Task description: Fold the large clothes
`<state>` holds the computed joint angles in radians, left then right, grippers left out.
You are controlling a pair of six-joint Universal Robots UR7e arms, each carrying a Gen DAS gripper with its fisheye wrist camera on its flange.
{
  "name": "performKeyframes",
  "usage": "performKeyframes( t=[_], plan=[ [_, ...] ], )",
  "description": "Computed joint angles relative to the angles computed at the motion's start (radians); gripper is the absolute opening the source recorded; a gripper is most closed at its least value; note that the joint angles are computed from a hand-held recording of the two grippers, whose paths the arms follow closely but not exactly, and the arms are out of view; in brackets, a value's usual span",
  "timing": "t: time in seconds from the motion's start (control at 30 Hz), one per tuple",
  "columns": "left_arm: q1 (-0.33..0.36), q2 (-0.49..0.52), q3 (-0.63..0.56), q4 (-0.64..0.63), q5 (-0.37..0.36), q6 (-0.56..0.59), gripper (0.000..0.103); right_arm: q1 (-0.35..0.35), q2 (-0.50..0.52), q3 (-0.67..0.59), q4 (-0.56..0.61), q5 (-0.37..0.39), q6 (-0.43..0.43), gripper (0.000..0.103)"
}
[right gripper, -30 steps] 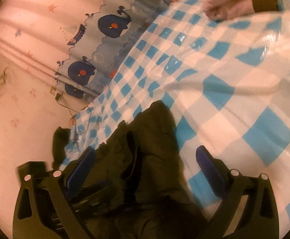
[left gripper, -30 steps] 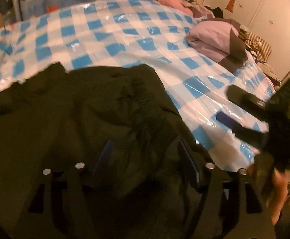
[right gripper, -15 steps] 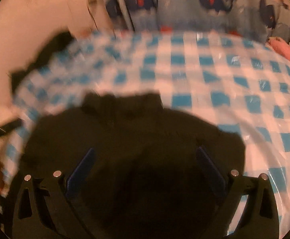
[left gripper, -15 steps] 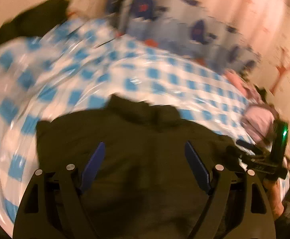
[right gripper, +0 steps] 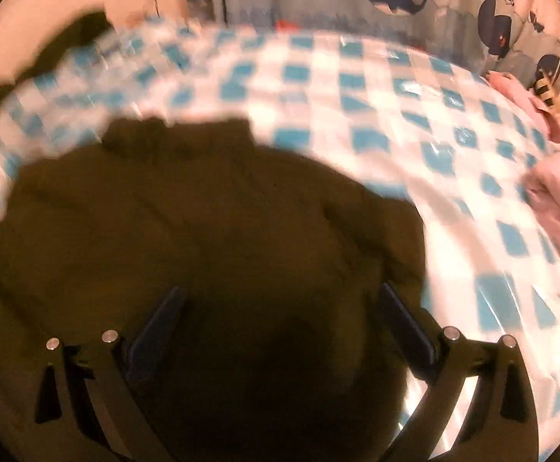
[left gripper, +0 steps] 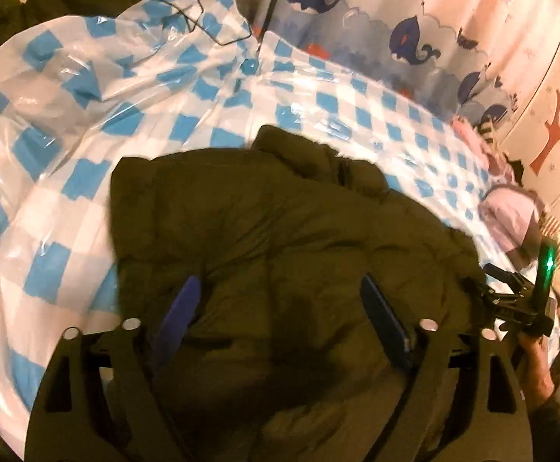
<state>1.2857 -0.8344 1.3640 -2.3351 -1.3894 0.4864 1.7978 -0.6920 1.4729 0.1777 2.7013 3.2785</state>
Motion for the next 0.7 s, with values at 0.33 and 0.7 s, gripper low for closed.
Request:
performKeyframes(
  t=[0.33,0.7],
  plan=[
    [0.037,-0.172,0.033,0.198,0.029,-0.014,0.085,0.091,-0.263,0.319,0.036,-0.244,0.331,0.096],
    [0.223,-0.418,0.099,0.474,0.042,-0.083,0.09,0.299,-0.257,0.575,-0.039,-0.559,0.795,0.096]
  ],
)
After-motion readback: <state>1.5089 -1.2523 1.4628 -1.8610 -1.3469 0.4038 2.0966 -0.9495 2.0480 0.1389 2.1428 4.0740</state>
